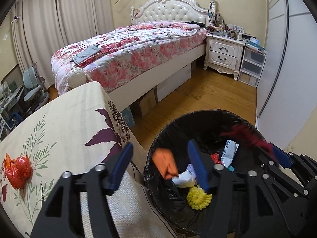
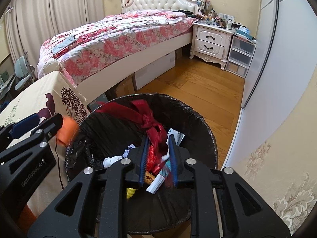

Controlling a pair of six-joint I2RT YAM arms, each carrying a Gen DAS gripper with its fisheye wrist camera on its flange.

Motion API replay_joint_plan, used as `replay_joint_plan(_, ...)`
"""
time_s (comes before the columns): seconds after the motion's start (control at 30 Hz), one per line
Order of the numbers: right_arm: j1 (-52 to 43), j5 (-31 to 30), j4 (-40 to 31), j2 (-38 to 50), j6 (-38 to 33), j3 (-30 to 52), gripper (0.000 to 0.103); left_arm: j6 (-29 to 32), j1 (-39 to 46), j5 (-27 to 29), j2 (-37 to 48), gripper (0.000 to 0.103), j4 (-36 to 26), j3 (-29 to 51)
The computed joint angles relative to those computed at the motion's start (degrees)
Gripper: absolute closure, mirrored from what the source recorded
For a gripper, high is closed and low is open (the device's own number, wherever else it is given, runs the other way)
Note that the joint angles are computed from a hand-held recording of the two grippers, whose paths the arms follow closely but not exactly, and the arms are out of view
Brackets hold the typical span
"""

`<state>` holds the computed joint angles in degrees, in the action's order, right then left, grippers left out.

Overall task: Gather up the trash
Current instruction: 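Carry the red ribbon with the right tool while the left carries the orange bag into the bin, then open both tools over the bin to drop the ribbon and orange bag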

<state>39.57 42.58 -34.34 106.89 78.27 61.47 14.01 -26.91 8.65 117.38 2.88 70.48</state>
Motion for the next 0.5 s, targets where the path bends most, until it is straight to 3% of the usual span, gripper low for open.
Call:
replay_joint_plan(0.13, 0.28, 0.67, -1.76, 0.22, 1.47, 0.38, 0.063, -0.91, 0.66, 0.43, -0.26, 0.031, -0.21, 0.13)
replay_joint_plan(0.3, 0.88, 1.88, -4.27, 0.15, 3.44, 1.26, 0.045, -0.92, 1.65, 0.61, -1.73, 0.026, 0.83, -1.22)
replay_joint_plan(0.5, 2.13, 3.18, -7.05, 0.4, 4.7, 3.35, 0.035, -0.8, 3.78, 1.0, -3.21, 0.023, 0.32, -1.73)
